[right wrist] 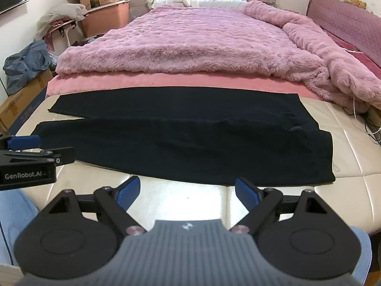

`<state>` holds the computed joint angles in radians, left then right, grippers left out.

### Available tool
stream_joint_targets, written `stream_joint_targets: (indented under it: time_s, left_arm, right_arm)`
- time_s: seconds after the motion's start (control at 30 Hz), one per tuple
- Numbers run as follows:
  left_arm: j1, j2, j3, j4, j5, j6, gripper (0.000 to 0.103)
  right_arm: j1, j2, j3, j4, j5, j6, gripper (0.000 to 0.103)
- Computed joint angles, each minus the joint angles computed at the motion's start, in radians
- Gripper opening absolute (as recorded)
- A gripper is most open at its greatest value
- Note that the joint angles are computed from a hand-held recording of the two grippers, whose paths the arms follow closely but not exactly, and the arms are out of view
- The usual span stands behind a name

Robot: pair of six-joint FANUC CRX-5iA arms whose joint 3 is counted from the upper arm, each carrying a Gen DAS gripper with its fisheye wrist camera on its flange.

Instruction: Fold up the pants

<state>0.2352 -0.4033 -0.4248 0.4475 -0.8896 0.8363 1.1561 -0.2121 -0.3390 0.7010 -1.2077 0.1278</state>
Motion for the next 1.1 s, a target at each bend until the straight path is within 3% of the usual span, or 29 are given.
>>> stream_joint_targets:
  time_s: [0.57, 0.63, 1.1]
  left_arm:
    - [0.014, -0.035, -0.03, -0.012, -0.015, 0.011, 0.095]
    - [0.001, 0.003, 0.01, -0.029, -0.018, 0.03, 0.095]
    - [0.013, -0.003, 0.006, -0.017, -0.02, 0.015, 0.095]
  right_arm:
    - [0.001, 0.004, 0.007, -0.004, -0.001, 0.004, 0.083]
    - [0.004, 0.011, 0.009, -0.002, 0.001, -0.001, 0.083]
    - [0.019, 0.003, 0.006, 0.005, -0.001, 0.002, 0.083]
